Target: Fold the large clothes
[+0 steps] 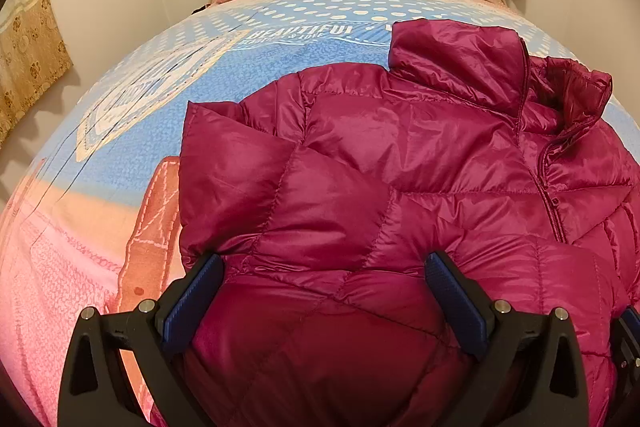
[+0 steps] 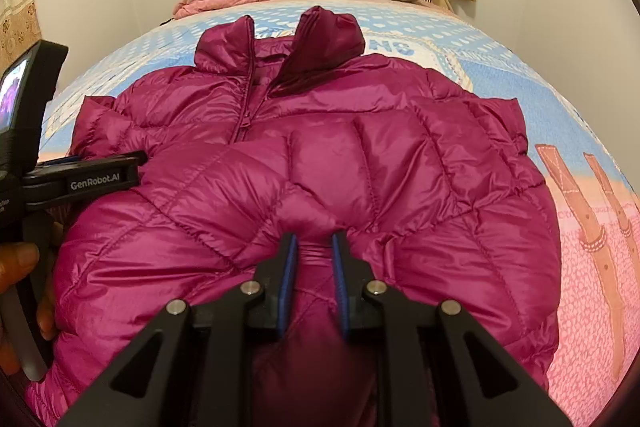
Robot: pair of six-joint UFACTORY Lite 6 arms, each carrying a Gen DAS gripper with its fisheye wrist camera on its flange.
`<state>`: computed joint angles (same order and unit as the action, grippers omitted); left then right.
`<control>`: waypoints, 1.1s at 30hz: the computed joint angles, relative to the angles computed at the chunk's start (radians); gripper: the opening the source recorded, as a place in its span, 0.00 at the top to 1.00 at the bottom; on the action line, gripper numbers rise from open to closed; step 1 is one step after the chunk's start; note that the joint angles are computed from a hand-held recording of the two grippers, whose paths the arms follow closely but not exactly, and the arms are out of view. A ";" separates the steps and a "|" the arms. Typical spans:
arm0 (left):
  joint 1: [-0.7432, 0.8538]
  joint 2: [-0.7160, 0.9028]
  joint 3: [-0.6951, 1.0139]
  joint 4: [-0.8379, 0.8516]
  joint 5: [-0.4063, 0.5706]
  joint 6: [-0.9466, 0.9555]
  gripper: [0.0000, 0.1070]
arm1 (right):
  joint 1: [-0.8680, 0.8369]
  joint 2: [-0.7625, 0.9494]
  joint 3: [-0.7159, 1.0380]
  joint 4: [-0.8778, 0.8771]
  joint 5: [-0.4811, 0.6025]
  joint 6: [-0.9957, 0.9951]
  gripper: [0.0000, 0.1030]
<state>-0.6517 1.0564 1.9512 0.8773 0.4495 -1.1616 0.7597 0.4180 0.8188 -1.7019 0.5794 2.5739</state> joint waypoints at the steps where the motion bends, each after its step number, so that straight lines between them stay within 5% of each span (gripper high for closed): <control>1: 0.000 -0.001 -0.001 0.001 0.000 -0.001 0.05 | 0.001 0.000 0.000 0.000 0.000 0.002 0.82; 33: 0.005 -0.006 -0.011 0.013 -0.006 -0.019 0.05 | -0.001 0.001 -0.002 -0.014 0.000 0.016 0.82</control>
